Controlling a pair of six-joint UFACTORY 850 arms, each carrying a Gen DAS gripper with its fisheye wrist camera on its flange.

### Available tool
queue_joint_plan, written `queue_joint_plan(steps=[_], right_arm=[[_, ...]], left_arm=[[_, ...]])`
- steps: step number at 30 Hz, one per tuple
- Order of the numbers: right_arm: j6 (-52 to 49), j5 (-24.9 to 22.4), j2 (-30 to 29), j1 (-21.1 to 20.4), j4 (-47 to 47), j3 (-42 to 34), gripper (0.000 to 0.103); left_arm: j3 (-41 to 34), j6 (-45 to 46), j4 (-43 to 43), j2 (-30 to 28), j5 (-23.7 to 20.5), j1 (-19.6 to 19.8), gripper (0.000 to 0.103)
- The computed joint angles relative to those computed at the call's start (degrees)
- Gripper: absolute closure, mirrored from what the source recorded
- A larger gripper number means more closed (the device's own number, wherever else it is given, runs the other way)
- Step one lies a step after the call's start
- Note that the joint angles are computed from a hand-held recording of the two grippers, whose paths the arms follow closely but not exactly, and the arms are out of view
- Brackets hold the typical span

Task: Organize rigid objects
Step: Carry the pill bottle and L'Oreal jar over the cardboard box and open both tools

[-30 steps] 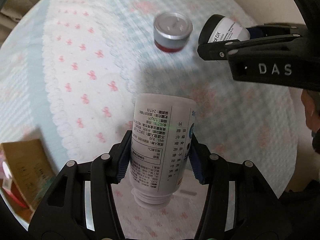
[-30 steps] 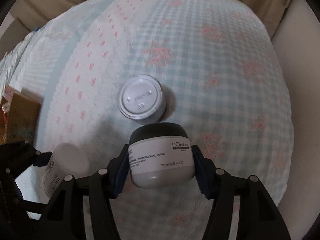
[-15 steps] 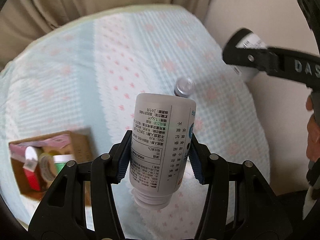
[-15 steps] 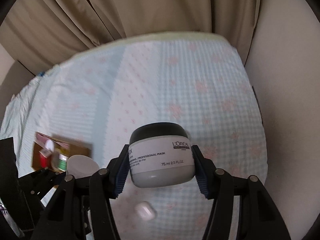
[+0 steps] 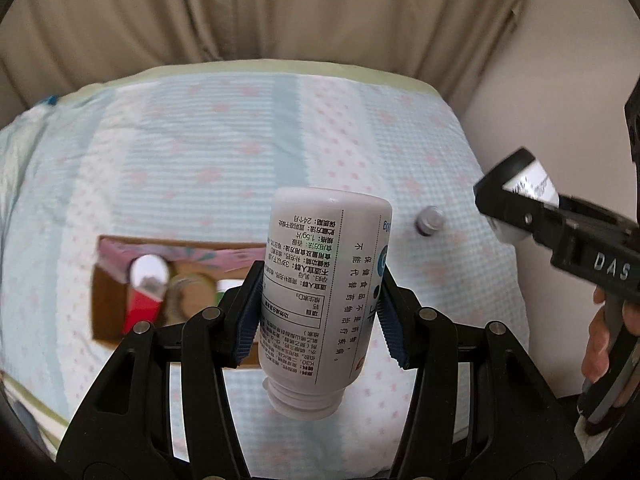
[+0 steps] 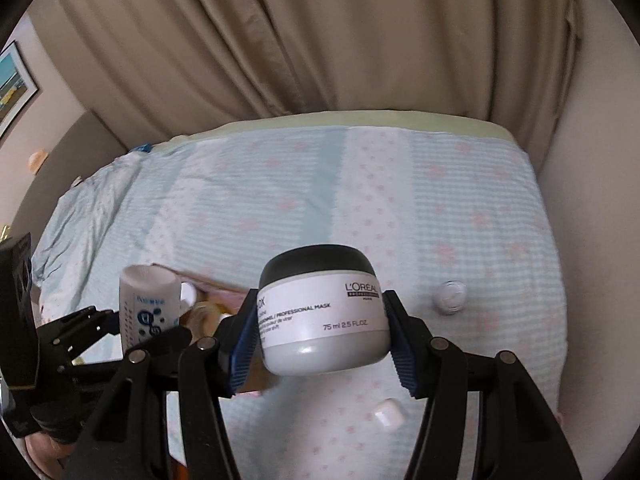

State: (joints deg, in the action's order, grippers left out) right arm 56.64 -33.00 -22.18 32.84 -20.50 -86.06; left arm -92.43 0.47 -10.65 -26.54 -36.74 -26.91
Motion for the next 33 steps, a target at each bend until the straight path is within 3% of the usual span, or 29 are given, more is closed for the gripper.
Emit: queue_joint_plan(steps=[8, 19, 25, 33], right_arm=[[2.33, -3.79, -9.97, 5.57, 1.42, -12.51, 0.049], [13.30, -13.69, -28.76, 9.93, 4.51, -34.91, 0.049], [16.88, -20.36, -40.66, 11.03, 7.33, -48.76, 0.049], [15.91, -26.37, -51.10, 10.96, 11.76, -60.43, 0.049]], left_arm=[[5.55, 11.37, -5.72, 2.32, 0.51, 8.85, 0.054], [1.60, 29.58, -11.48, -6.48, -3.56, 19.13, 0.054], [-5.54, 33.26, -12.10, -15.66, -5.07, 21.49, 0.054], [-12.15, 33.27, -10.49, -24.03, -7.04, 21.55, 0.054]])
